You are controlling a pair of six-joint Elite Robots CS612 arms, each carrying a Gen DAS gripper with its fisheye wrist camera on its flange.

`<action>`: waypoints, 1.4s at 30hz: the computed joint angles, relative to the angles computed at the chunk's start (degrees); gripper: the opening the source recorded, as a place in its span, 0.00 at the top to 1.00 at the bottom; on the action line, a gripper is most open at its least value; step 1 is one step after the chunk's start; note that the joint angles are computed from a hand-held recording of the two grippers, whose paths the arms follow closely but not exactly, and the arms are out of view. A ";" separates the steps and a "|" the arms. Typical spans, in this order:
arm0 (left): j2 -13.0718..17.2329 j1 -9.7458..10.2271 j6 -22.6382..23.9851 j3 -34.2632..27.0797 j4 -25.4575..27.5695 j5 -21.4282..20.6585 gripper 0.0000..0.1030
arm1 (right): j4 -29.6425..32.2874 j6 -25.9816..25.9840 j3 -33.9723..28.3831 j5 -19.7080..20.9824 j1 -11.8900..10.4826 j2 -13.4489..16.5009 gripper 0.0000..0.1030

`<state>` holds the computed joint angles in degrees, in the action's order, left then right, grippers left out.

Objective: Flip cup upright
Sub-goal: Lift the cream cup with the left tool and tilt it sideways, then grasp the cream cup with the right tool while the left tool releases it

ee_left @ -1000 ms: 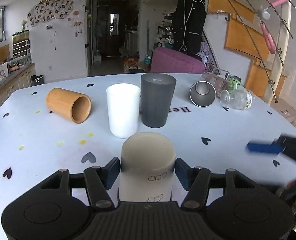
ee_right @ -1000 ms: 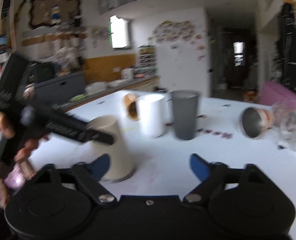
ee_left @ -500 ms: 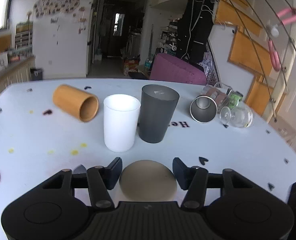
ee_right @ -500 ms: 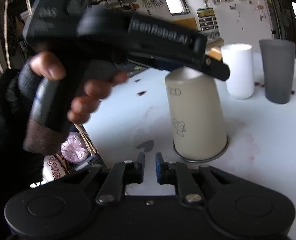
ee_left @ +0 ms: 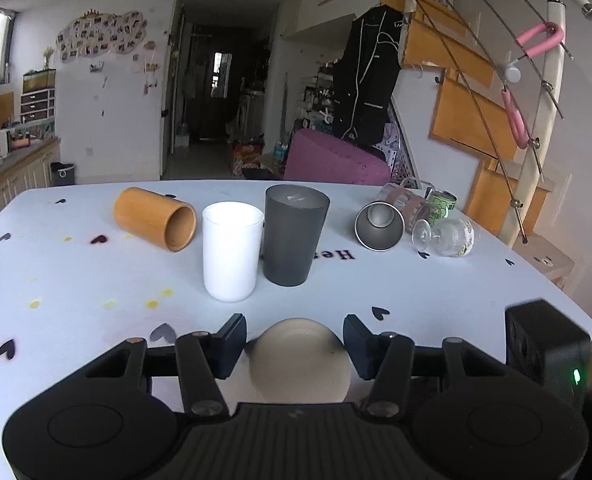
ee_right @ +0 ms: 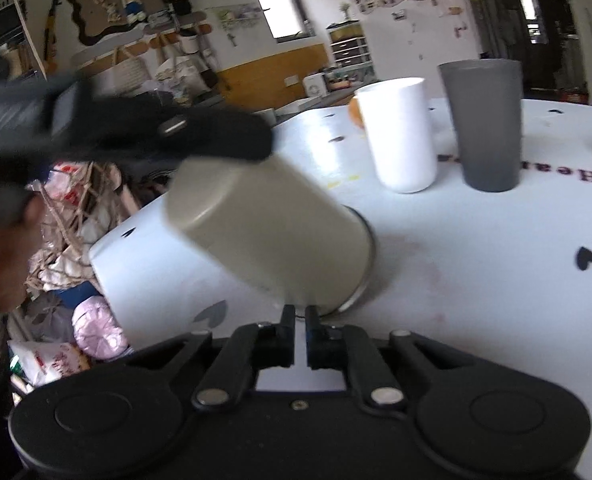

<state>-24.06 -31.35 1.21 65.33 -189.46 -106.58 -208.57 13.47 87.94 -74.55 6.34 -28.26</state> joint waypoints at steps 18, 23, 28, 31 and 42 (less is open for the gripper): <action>-1.47 0.68 -6.77 7.12 -0.34 0.37 0.64 | 1.68 -0.78 -1.99 -1.78 -0.14 0.81 0.88; -0.58 1.25 -8.43 6.20 -0.64 -1.42 0.64 | -0.02 2.21 -1.56 -1.02 -0.93 -0.16 0.64; 0.11 1.69 -10.15 5.70 -1.74 -3.37 0.64 | 11.59 2.77 -4.94 11.13 -3.19 -2.27 0.29; 0.34 1.64 -10.78 5.31 -1.75 -3.87 0.64 | 27.01 -1.16 -10.05 14.03 -3.21 -2.97 0.26; 1.24 1.92 -11.19 3.82 -1.15 -5.07 0.64 | 40.45 -9.30 -17.39 6.01 -0.62 -0.75 0.29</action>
<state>-22.82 -29.43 -9.98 69.15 -190.61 -111.65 -168.12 4.17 70.55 -68.54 5.73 -29.01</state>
